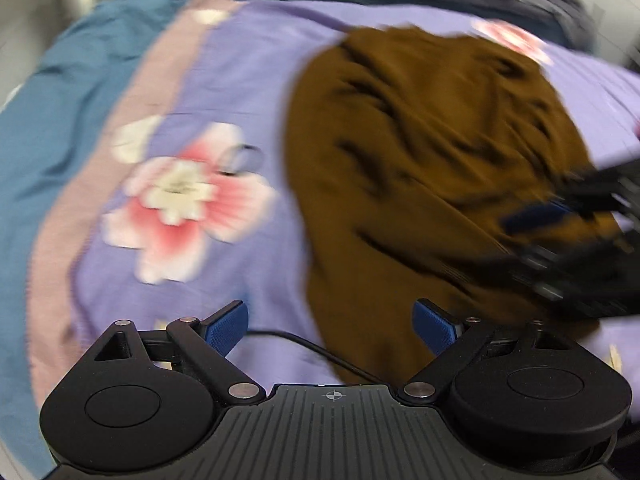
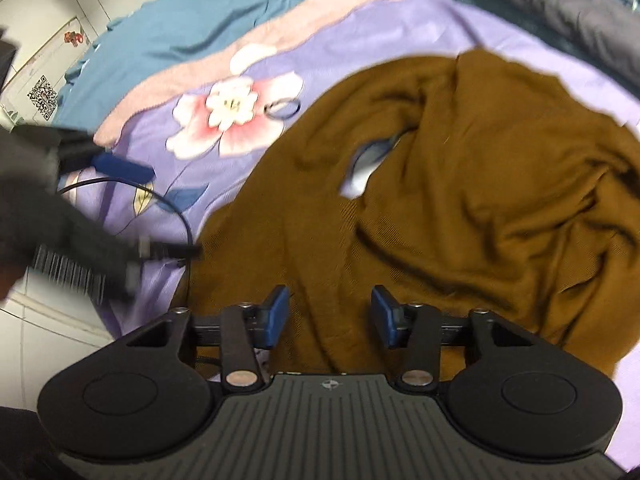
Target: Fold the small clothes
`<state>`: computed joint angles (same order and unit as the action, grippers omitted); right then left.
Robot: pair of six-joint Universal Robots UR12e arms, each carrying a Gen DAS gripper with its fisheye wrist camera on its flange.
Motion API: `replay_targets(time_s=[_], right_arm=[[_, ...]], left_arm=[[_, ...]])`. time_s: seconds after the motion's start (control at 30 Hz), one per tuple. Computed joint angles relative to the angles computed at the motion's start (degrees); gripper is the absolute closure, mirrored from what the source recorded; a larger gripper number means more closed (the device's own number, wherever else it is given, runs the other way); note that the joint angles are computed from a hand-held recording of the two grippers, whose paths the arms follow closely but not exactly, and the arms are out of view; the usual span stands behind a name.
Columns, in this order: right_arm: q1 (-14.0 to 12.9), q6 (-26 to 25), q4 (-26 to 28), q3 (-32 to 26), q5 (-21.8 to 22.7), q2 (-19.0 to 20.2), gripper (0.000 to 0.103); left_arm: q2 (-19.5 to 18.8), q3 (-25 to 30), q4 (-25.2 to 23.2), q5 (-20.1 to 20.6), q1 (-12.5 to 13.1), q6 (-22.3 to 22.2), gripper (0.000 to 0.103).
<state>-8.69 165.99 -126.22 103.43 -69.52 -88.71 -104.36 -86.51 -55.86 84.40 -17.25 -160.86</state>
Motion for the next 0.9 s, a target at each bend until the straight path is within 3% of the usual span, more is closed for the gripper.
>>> replay_targets(time_s=[0.1, 0.13, 0.17, 0.3, 0.43, 0.57, 0.7, 0.8, 0.9], right_arm=[[-0.04, 0.65, 0.2, 0.82, -0.75, -0.3, 0.063], [-0.31, 0.73, 0.07, 1.11, -0.26, -0.59, 0.077], [-0.78, 1.09, -0.91, 1.61, 0.84, -0.98, 0.099], [-3.34, 7.05, -8.33, 4.04, 1.38, -3.34, 0.099], [-8.98, 16.98, -14.68, 5.5, -1.65, -6.14, 0.099], [-16.36, 22.96, -17.21, 4.61, -8.76, -8.06, 0.099], [-22.67, 29.19, -21.03, 2.69, -19.61, -7.96, 0.099], [-25.42, 29.57, -20.8, 1.17, -27.07, -6.91, 0.099], [-26.1, 28.49, -22.82, 1.03, -34.98, -5.49, 0.099]], left_arm=[[0.32, -0.9, -1.06, 0.76, -1.34, 3.88, 0.0], [0.24, -0.91, -1.53, 0.93, -1.61, 4.38, 0.0], [0.1, -0.85, -1.85, 1.15, -1.86, 4.33, 0.0], [-0.49, 0.05, -3.54, 1.23, -2.19, 2.09, 0.0], [-1.13, 0.53, -3.21, 1.53, -2.56, 1.74, 0.0], [-2.12, 0.68, -1.49, 7.94, -4.38, 3.19, 0.0], [-2.6, 0.97, -2.17, 8.57, -4.95, 3.98, 0.0], [-2.76, 0.85, -1.9, 9.42, -5.38, 4.78, 0.0], [-3.19, 0.98, -1.63, 10.57, -5.82, 4.59, 0.0]])
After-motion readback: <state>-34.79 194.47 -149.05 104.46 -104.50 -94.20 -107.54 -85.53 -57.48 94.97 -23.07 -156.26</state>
